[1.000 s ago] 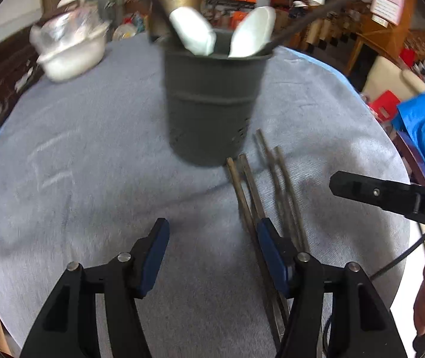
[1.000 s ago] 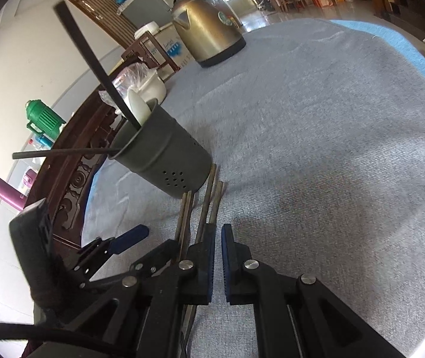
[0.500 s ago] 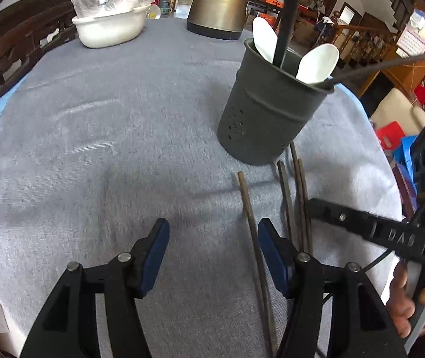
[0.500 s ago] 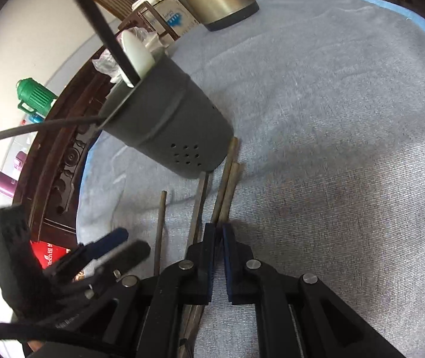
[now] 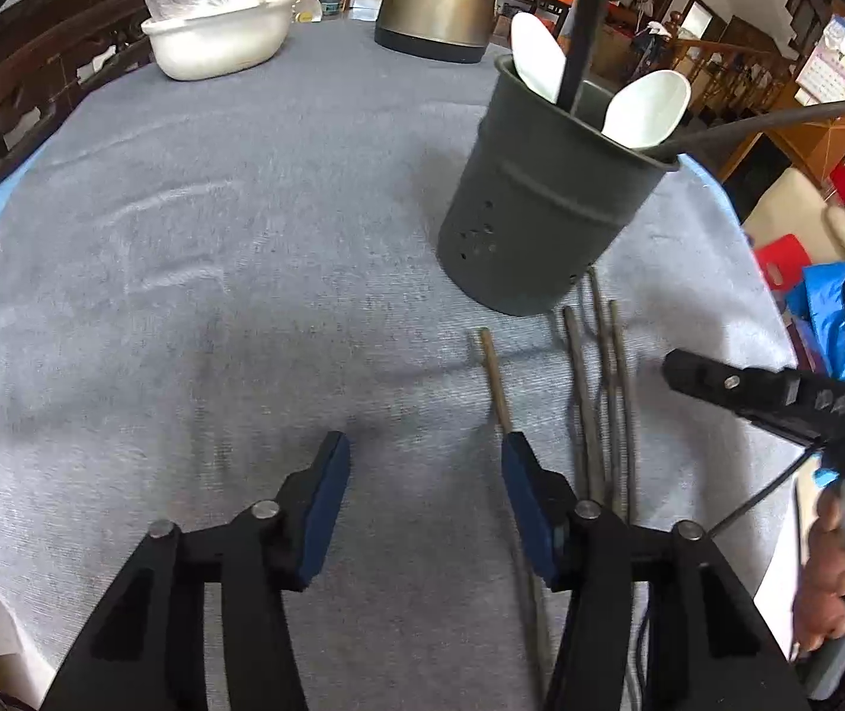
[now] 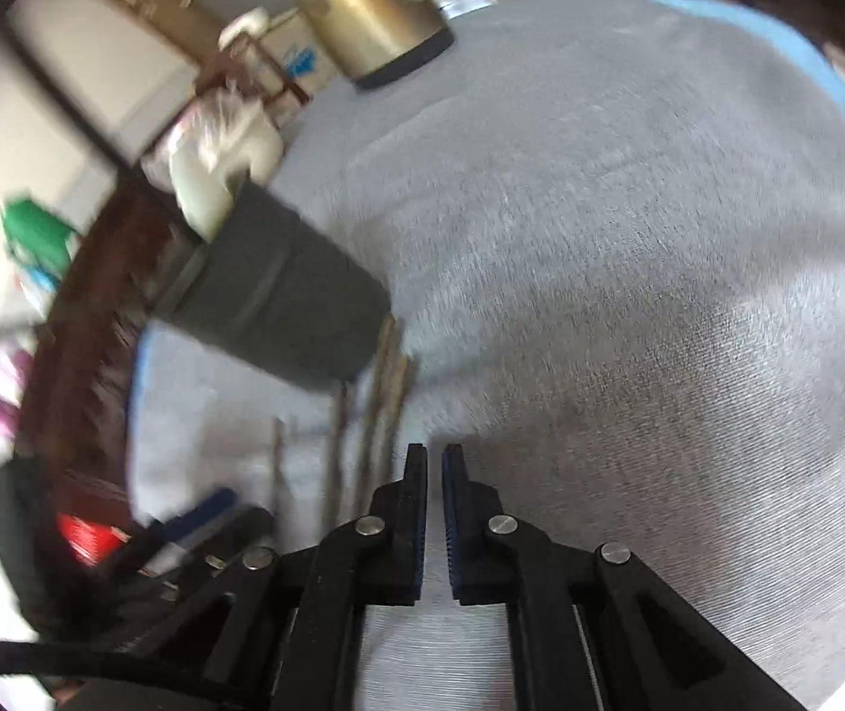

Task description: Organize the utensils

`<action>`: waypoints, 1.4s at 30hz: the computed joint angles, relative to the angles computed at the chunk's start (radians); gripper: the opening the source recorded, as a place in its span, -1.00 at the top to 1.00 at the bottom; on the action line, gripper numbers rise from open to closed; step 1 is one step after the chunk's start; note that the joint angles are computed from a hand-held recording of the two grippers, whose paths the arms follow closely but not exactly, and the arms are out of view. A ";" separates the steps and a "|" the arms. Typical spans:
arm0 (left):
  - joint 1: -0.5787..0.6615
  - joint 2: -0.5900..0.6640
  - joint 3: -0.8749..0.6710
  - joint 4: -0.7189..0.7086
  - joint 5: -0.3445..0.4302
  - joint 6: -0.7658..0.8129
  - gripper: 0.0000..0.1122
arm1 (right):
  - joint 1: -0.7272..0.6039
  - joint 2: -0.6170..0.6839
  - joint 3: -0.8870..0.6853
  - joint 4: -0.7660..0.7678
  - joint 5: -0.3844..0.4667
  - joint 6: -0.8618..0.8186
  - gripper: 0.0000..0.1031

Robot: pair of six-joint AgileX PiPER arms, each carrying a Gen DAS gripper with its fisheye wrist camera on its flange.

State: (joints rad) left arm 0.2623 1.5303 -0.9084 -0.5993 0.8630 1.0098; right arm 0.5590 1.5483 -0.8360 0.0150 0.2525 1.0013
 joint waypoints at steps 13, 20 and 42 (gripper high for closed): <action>0.055 0.005 -0.035 -0.055 0.094 0.055 0.09 | 0.083 0.124 -0.155 -0.106 0.133 0.021 0.83; -0.023 -0.014 0.032 -0.005 0.026 0.020 0.09 | 0.161 0.182 -0.285 -0.297 0.348 0.155 0.81; -0.096 0.056 -0.076 0.047 0.059 -0.120 0.84 | 0.014 0.163 -0.209 -0.160 0.217 0.106 0.83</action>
State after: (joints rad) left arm 0.1663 1.5861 -0.9839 -0.5522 0.9217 0.8897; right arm 0.5727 1.7113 -1.0454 -0.1452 0.4695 1.1078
